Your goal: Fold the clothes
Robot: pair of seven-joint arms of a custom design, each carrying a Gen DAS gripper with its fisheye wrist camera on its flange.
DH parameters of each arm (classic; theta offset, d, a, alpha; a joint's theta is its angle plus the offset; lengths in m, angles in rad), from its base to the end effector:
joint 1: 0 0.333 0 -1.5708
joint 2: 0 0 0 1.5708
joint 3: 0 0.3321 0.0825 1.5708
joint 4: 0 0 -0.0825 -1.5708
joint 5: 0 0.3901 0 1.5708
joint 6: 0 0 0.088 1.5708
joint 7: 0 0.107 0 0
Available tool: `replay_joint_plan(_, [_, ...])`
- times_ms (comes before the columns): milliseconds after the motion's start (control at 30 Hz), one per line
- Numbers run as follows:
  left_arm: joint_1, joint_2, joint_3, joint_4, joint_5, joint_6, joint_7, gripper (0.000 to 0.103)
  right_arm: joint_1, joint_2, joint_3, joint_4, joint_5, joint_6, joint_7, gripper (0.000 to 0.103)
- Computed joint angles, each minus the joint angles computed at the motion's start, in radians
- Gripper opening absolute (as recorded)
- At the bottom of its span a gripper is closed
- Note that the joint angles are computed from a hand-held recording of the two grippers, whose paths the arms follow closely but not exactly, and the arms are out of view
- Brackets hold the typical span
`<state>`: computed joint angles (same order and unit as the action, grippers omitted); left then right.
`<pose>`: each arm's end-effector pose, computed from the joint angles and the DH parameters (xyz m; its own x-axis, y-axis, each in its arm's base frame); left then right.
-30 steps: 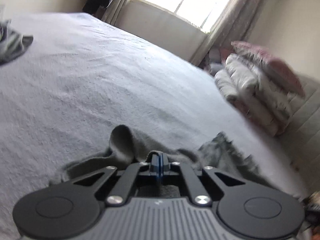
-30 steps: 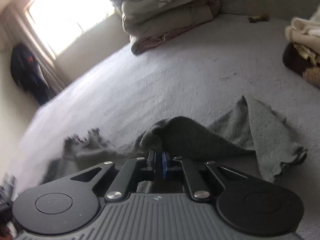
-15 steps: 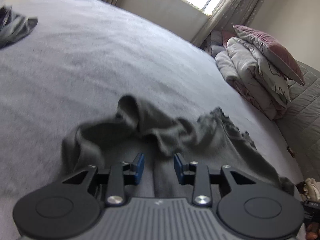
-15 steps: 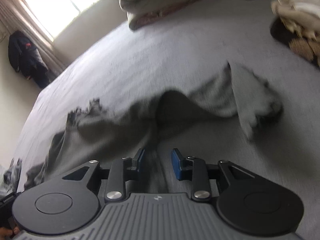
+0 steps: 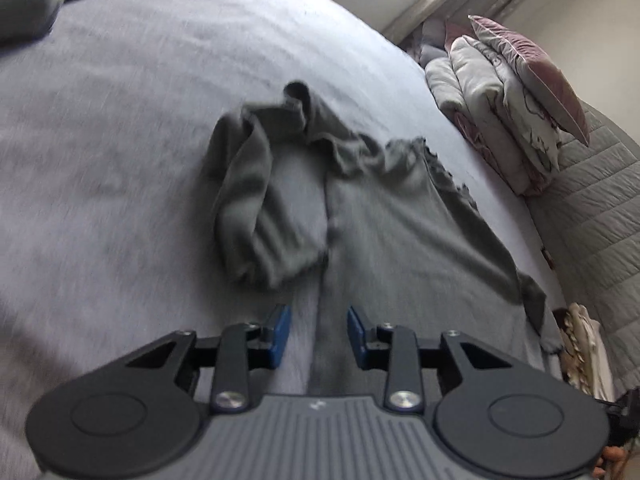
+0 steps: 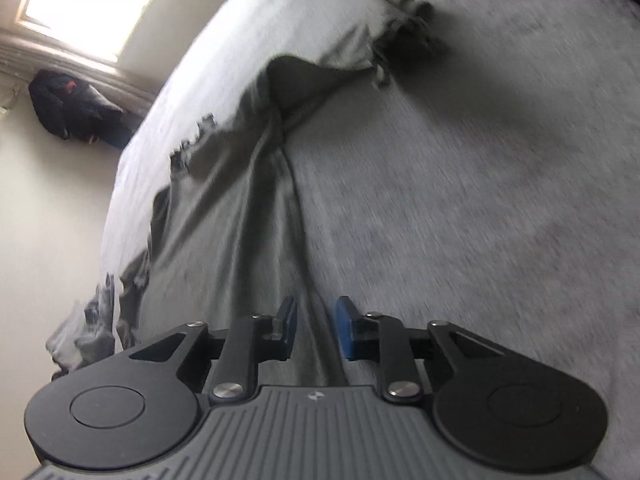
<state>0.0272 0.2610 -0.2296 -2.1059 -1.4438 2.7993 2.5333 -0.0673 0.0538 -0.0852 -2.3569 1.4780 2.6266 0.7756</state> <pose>0.5904 -0.0695 0.3237 -0.0199 -0.8185 0.5742 -0.8357 -0.3017 -0.4589 0.5052 -0.1017 0.3249 -0.3428 -0.6422 -0.6857 -0.7104 0.6548 -0.2581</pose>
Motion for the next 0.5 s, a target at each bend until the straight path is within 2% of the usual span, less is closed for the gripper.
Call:
replay_joint_plan(133, [0.013, -0.048, 0.018, -0.056, 0.105, -0.087, -0.098, 0.033, -0.001, -0.045, -0.006, -0.044, -0.109, -0.034, 0.067, 0.021])
replay_joint_plan(233, [0.017, -0.071, 0.026, -0.084, 0.146, -0.127, -0.131, 0.033, 0.010, -0.073, -0.005, -0.072, -0.166, -0.028, 0.096, 0.021])
replay_joint_plan(400, [0.021, -0.106, 0.037, -0.128, 0.135, -0.186, -0.091, 0.033, 0.029, -0.108, -0.008, -0.112, -0.195, -0.008, 0.100, 0.021])
replay_joint_plan(500, [0.007, -0.120, 0.041, -0.146, 0.126, -0.185, -0.053, 0.025, 0.048, -0.124, 0.000, -0.132, -0.184, 0.043, 0.072, 0.020])
